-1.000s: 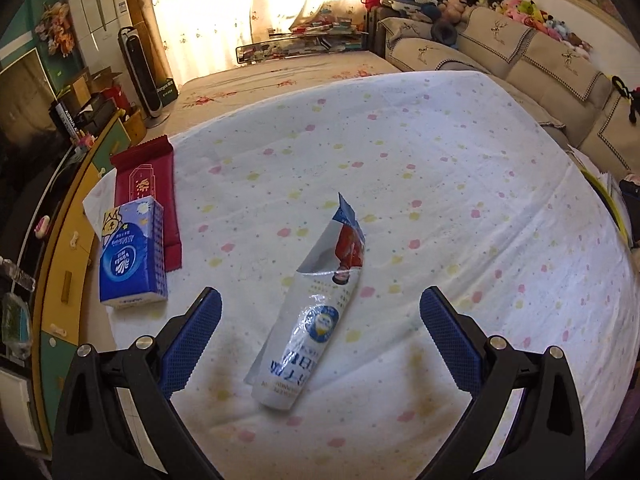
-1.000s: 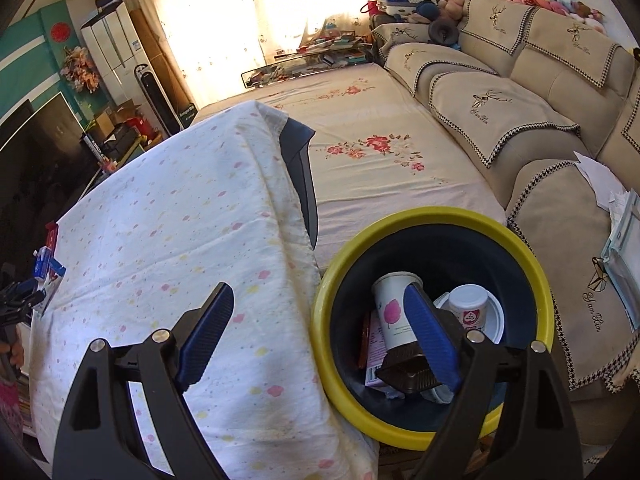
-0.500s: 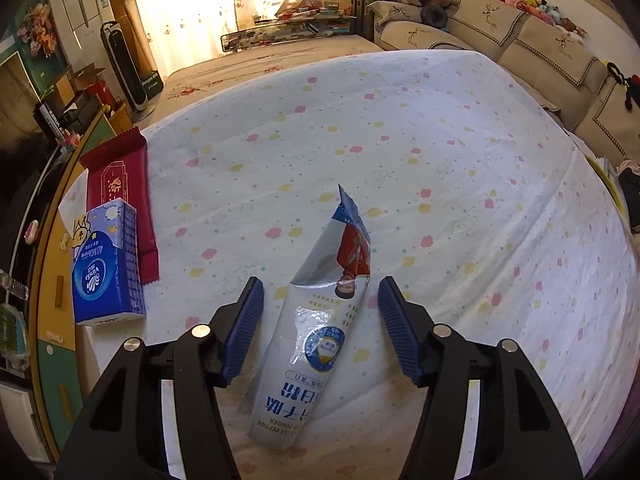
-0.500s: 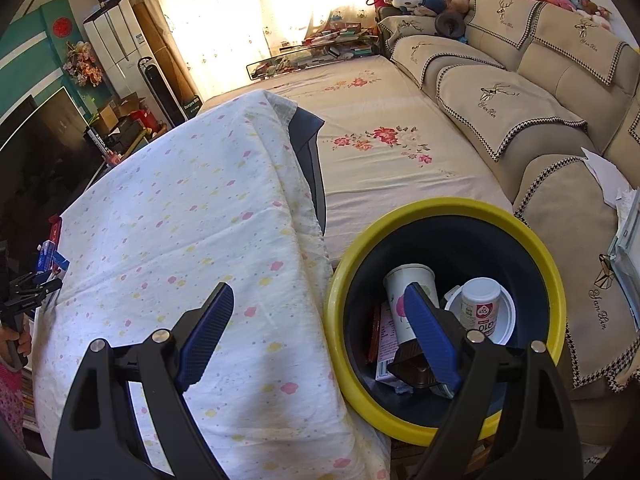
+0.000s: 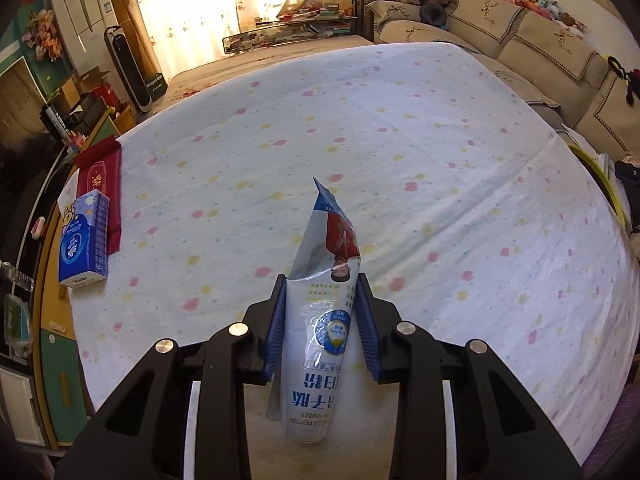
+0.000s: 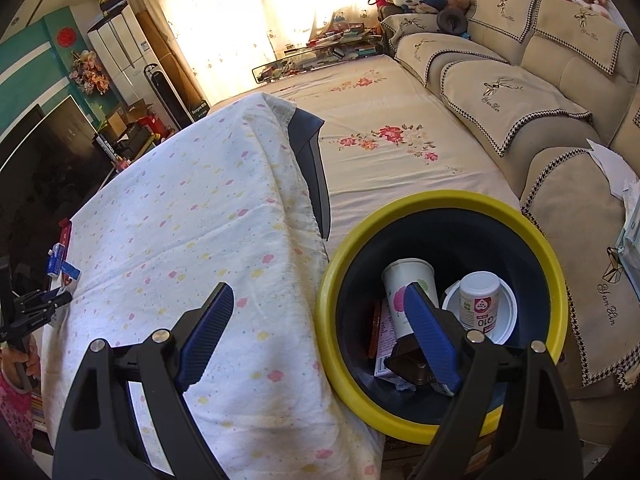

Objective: Collect trash
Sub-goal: 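Carry the tube wrapper with the left tool over the bin and release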

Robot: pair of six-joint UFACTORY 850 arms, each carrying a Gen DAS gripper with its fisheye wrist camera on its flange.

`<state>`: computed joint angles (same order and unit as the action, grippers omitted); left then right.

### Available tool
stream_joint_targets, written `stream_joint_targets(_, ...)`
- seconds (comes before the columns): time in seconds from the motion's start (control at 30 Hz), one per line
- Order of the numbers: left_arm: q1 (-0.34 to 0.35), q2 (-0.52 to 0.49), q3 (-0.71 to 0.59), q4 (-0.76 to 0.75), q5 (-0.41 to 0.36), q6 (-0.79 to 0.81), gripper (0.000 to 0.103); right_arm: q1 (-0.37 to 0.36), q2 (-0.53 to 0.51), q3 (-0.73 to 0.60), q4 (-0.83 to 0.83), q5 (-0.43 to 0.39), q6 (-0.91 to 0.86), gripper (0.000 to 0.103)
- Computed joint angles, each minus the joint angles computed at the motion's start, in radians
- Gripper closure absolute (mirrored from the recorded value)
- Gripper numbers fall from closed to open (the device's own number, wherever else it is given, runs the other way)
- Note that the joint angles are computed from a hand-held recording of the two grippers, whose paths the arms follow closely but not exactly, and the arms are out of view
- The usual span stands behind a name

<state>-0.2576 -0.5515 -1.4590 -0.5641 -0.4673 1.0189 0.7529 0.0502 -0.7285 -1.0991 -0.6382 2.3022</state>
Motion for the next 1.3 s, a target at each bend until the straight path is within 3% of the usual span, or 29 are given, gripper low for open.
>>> stream_joint_targets(0.23, -0.115, 0.096, 0.083, -0.112, -0.008, 0.093, 0.07, 0.047, 0.098, 0.074, -0.01, -0.073, 0.044, 0.021)
stream_joint_targets(0.53, -0.355, 0.099, 0.031, -0.184, -0.084, 0.157, 0.07, 0.158, 0.293, 0.216, 0.09, -0.257, 0.082, 0.021)
stream_joint_targets(0.73, -0.526, 0.008, -0.094, -0.113, -0.108, 0.061, 0.07, 0.237, 0.406, 0.301, 0.165, -0.362, 0.113, 0.021)
stream_joint_targets(1.0, -0.674, -0.262, -0.426, 0.144, -0.195, -0.284, 0.069, 0.322, 0.518, 0.388, 0.223, -0.445, 0.186, 0.021)
stream_joint_targets(1.03, -0.685, -0.291, -0.462, 0.173, -0.205, -0.324, 0.067, 0.333, 0.527, 0.396, 0.23, -0.453, 0.194, 0.021)
stream_joint_targets(1.13, -0.705, -0.342, -0.513, 0.254, -0.204, -0.431, 0.04, 0.347, 0.544, 0.408, 0.242, -0.464, 0.206, 0.021)
stream_joint_targets(1.17, -0.711, -0.348, -0.516, 0.271, -0.191, -0.455, 0.035, 0.349, 0.546, 0.41, 0.243, -0.465, 0.209, 0.021)
stream_joint_targets(1.3, -0.699, -0.321, -0.464, 0.278, -0.17, -0.501, 0.032, 0.363, 0.524, 0.394, 0.23, -0.461, 0.218, 0.02)
